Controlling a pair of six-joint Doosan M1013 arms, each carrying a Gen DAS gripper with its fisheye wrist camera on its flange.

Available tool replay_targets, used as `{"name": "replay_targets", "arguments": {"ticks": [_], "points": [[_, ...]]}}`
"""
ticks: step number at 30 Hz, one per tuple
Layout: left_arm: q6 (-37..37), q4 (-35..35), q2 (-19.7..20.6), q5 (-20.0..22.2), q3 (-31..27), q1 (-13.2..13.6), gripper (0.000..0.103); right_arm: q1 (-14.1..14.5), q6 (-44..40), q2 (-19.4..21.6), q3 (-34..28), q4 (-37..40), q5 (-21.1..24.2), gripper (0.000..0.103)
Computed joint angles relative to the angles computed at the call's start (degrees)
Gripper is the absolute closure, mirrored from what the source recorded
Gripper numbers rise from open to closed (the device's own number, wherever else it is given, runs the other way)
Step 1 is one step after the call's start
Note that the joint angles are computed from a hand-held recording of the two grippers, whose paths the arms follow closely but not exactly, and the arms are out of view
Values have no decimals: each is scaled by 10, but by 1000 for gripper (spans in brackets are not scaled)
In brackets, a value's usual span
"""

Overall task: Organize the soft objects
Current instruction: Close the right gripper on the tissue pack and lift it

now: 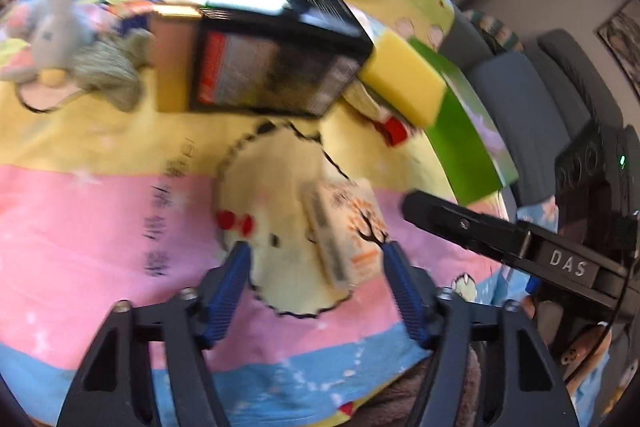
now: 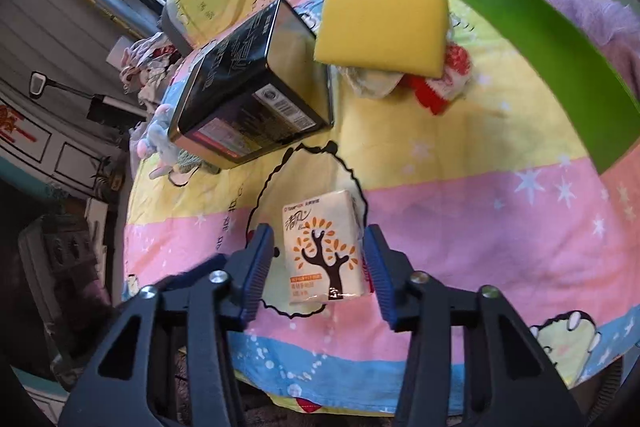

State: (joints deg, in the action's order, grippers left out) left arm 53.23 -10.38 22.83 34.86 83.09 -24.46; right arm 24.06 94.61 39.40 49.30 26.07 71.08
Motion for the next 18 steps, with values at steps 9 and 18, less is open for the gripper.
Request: {"name": "replay_targets", "arguments": {"ticks": [9,18], "points": [[65,-45,36,37,-40,-9,68,-2,7,28,-25,0,53,56],[53,20,42,51,-69,-16,71,-6,-14,22,-10,17,20,55]]}}
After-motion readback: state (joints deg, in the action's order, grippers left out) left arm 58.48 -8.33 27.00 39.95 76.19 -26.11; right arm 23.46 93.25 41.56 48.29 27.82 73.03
